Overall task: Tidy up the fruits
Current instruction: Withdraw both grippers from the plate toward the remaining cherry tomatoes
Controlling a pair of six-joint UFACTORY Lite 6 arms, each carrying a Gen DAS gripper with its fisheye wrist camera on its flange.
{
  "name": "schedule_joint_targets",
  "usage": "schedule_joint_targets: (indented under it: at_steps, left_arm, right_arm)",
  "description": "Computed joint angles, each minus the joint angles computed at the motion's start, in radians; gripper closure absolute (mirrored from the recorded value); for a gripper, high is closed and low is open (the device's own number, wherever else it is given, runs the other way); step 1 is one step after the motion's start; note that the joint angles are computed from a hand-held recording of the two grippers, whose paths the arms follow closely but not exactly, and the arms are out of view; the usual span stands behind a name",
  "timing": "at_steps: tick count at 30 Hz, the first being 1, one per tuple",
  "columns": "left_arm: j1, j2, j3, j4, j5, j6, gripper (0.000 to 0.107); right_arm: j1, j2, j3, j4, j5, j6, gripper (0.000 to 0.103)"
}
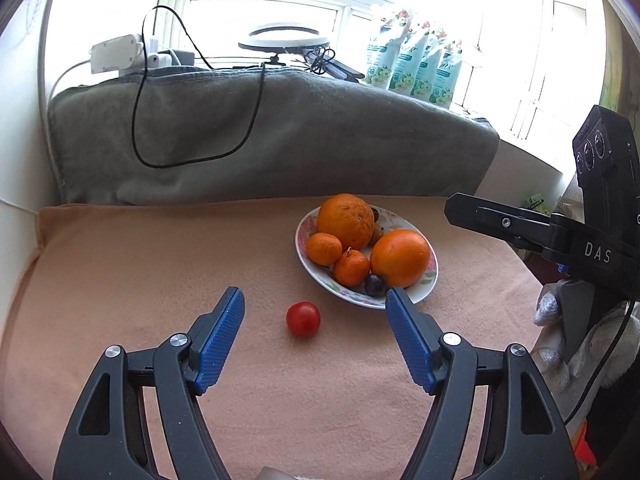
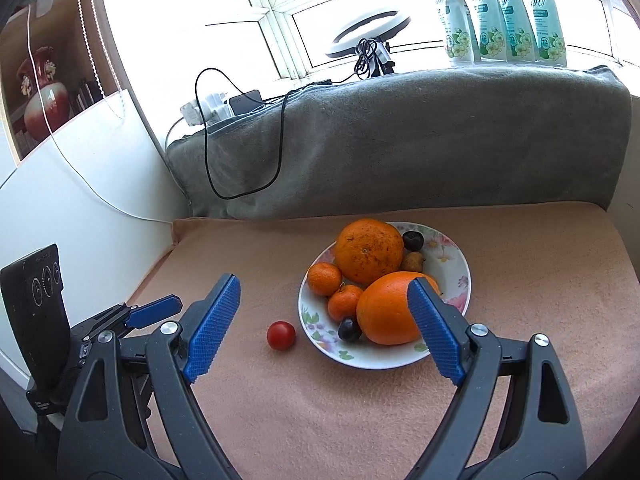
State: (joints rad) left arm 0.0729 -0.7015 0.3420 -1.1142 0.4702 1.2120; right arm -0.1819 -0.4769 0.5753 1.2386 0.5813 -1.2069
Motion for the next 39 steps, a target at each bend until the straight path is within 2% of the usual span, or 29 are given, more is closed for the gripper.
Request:
schedule_joint_targets:
  at_steps: [8, 15, 23, 29, 32, 35, 38, 39]
  left_arm:
    - [0.232, -0.016, -0.025, -0.016, 0.139, 0.131, 0.034]
    - [0.462, 0.037, -0.035, -0.031, 0.238, 0.280, 0.034]
    - [0.677, 0.143, -0.031, -0.056, 0.317, 0.451, 0.034]
    - [0.723, 0.208, -0.036, -0.074, 0.321, 0.523, 0.034]
    - [0.730, 0.227, -0.041, -0.081, 0.326, 0.548, 0.035]
    - [0.709, 0.263, -0.034, -0.092, 0.317, 0.554, 0.043]
    - [0.683, 0.320, -0.018, -0.109, 0.309, 0.564, 0.051]
    - [0.673, 0.339, -0.013, -0.113, 0.307, 0.568, 0.055]
  right_arm:
    - [0.124, -0.086, -0.061, -0.059, -0.061, 0.102, 0.015]
    - [0.241, -0.148, -0.111, -0.124, -0.127, 0.192, 0.015]
    - [0.377, -0.152, -0.164, -0.139, -0.215, 0.244, 0.015]
    - [0.483, -0.070, -0.175, -0.033, -0.278, 0.165, 0.016]
    - [0.537, 0.009, -0.157, 0.029, -0.320, 0.122, 0.029]
    - [0.569, 0.109, -0.131, 0.147, -0.359, 0.020, 0.033]
    - [0.575, 0.223, -0.085, 0.252, -0.369, -0.066, 0.051]
    - [0.576, 0.257, -0.071, 0.286, -0.370, -0.096, 0.053]
